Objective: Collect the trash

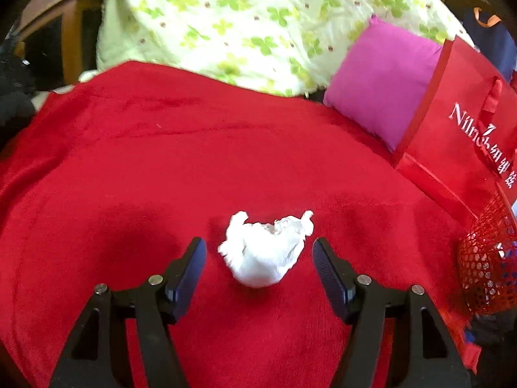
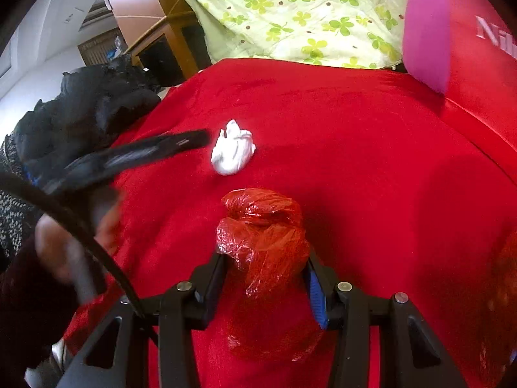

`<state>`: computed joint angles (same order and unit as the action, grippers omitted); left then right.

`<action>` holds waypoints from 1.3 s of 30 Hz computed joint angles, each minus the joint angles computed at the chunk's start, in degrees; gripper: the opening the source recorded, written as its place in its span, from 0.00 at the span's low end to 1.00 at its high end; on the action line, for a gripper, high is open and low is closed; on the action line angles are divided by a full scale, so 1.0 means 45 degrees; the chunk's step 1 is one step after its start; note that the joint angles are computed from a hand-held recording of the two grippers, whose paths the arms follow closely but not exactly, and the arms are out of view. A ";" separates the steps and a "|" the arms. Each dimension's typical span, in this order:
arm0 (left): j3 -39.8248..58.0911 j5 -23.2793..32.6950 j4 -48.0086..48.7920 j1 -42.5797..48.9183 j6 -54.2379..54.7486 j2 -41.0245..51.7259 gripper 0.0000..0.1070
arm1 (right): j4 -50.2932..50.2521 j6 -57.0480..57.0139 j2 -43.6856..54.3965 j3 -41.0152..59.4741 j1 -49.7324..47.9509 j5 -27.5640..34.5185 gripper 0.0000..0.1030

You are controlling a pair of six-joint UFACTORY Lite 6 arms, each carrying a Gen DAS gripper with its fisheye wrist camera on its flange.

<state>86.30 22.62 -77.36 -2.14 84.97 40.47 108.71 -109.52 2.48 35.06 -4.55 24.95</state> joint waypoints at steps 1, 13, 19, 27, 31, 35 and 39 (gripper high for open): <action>0.0802 0.0042 0.1178 -0.0174 -0.1254 0.0633 0.66 | -0.0336 0.0165 -0.0136 -0.0274 -0.0342 0.0295 0.47; 0.0744 -0.0503 0.2356 -0.0498 -0.3544 0.0829 0.32 | -0.0177 -0.0358 -0.1507 -0.1719 -0.0816 0.0656 0.47; -0.4956 -0.1552 -0.1452 -0.0507 0.0401 -0.4684 0.31 | -0.2594 0.2198 -0.4910 -0.2955 -0.0662 0.0008 0.47; -1.0742 -0.2972 0.7686 -0.0398 -0.8067 -1.3592 0.32 | -0.9125 1.0119 -1.1006 -0.4180 -0.1227 0.1152 0.47; -1.1918 -0.1938 1.3016 -0.0279 -1.3242 -1.6682 0.32 | -1.2428 1.4436 -1.3977 -0.4558 -0.0569 0.1673 0.47; -1.2539 -0.0630 1.8114 -0.1325 -1.8551 -1.9228 0.32 | -1.3780 1.6524 -1.5726 -0.4640 -0.0273 0.2529 0.47; -1.2730 0.0255 2.2386 -0.3202 -2.3294 -2.0412 0.32 | -1.4118 1.7086 -1.7422 -0.4586 -0.0997 0.4010 0.47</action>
